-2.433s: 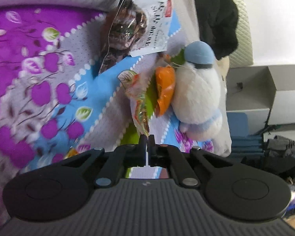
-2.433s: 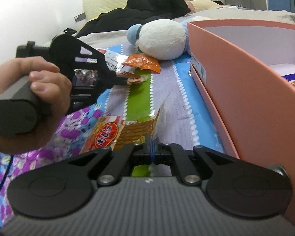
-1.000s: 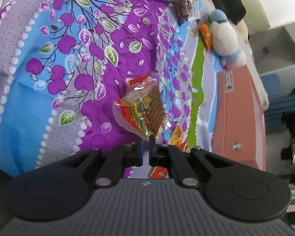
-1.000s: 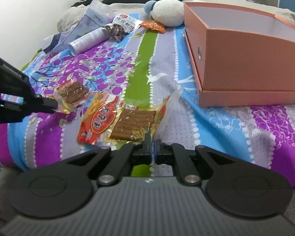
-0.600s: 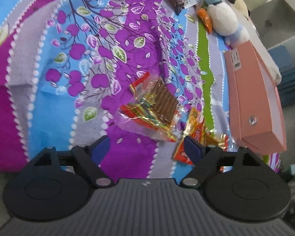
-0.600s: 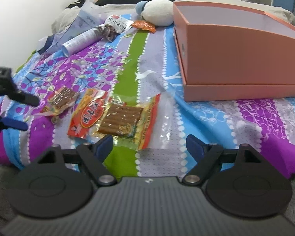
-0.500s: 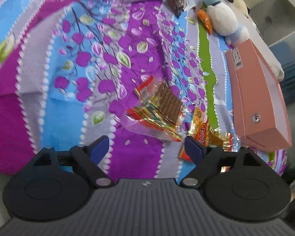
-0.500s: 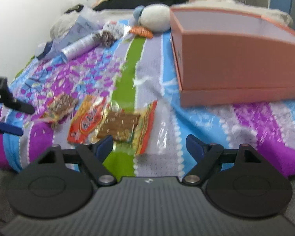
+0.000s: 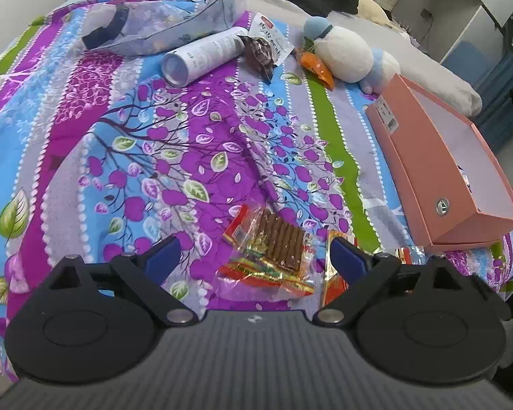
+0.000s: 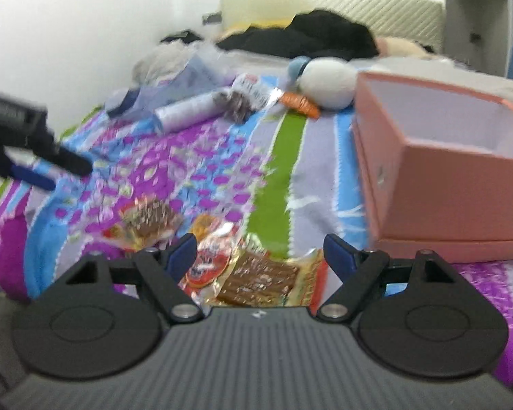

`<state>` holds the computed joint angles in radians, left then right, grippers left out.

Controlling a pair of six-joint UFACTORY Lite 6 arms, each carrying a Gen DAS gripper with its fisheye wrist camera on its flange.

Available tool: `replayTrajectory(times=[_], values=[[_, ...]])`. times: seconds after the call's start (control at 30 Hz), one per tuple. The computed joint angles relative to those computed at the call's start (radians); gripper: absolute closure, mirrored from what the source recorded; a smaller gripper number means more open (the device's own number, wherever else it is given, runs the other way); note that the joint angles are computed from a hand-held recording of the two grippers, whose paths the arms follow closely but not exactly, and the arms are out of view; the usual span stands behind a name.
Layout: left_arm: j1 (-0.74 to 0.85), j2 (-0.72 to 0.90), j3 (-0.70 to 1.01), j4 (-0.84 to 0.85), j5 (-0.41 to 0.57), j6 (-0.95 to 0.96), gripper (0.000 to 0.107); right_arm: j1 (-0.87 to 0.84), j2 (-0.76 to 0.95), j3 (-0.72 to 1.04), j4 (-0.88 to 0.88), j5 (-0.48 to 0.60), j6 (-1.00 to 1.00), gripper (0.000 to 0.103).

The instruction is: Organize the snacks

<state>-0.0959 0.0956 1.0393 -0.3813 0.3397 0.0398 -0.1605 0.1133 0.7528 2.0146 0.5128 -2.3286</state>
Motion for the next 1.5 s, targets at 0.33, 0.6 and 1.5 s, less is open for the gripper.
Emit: replayTrajectory(times=[0.33,0.6,1.5], values=[[-0.037,0.167,0.136,0.002,-0.018,0.016,0.011,-0.016,0.120,0.008,0.040,0.036,-0.099,0.000],[-0.114,0.311,0.215,0.306,-0.047,-0.185,0.010,0.031,0.174,0.032,0.115,0.017,-0.199,0.000],[-0.158,0.470,0.304,0.426,-0.057,-0.197,0.039,0.053,0.127,0.076,-0.181,-0.033,0.062,0.055]])
